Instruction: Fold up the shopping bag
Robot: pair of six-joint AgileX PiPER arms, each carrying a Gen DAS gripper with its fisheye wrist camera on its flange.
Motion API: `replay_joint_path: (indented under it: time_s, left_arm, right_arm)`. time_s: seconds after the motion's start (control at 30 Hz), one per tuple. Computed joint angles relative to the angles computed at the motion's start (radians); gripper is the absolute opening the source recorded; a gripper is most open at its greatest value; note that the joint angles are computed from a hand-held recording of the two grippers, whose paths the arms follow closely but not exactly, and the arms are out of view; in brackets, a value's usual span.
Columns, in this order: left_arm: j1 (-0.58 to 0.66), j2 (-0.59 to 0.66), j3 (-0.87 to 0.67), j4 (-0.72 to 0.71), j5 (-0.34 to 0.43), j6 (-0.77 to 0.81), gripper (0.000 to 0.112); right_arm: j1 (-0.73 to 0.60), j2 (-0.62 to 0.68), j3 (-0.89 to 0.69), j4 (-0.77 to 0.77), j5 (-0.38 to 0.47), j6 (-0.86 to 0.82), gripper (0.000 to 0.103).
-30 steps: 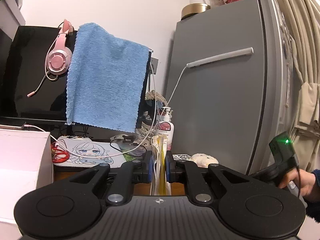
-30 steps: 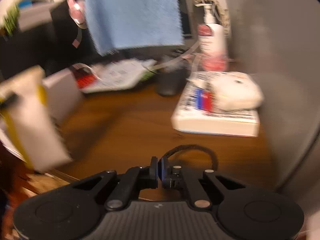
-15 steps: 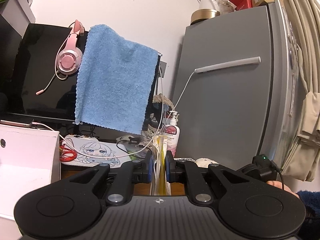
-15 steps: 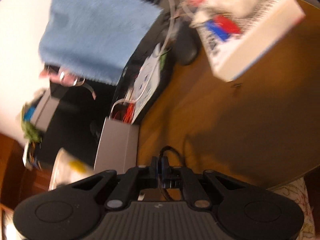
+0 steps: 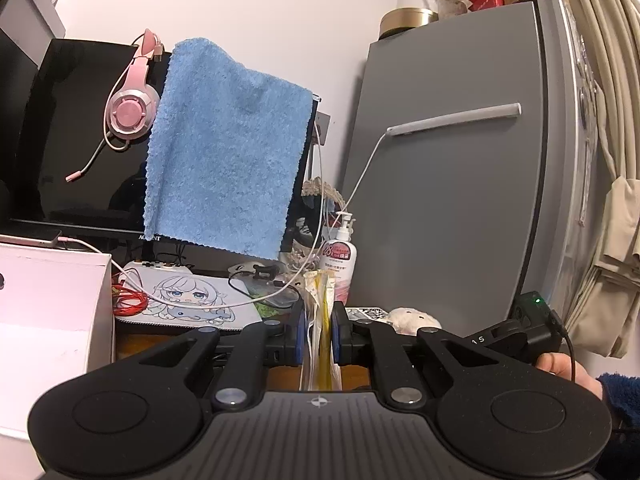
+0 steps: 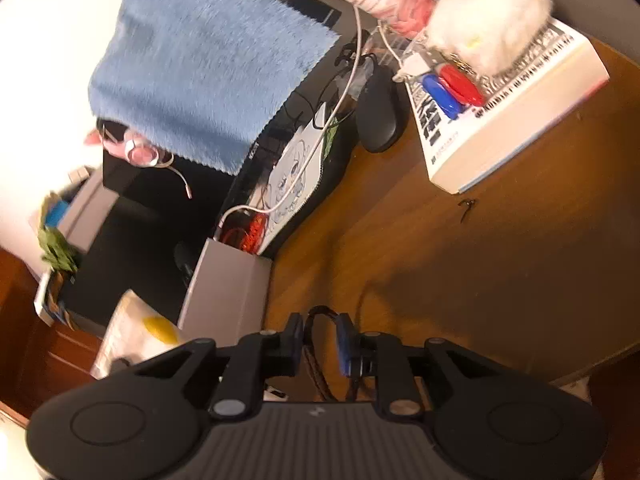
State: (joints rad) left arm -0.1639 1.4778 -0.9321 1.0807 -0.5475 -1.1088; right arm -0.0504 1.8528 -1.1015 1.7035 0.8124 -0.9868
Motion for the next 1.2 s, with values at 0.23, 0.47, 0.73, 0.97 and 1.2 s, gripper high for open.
replay_joint_path:
  time_s: [0.23, 0.47, 0.73, 0.97, 1.2]
  left_arm:
    - [0.006, 0.008, -0.008, 0.034, -0.005, -0.034, 0.012]
    - [0.007, 0.006, -0.004, 0.038, -0.008, -0.032, 0.012]
    - [-0.029, 0.005, 0.019, -0.056, 0.028, 0.103, 0.012]
    - [-0.098, 0.011, 0.043, -0.243, 0.085, 0.359, 0.012]
    - [-0.126, 0.015, 0.055, -0.32, 0.081, 0.471, 0.012]
  right_arm:
    - [-0.003, -0.007, -0.002, -0.002, 0.007, -0.023, 0.018]
    - [-0.011, 0.0, -0.018, -0.027, 0.027, 0.0, 0.019]
    - [0.041, -0.063, -0.024, -0.13, -0.114, 0.0, 0.004]
    - [0.081, -0.189, -0.053, -0.119, -0.051, -0.122, 0.003]
    - [0.089, -0.139, -0.246, -0.073, 0.272, -0.074, 0.003]
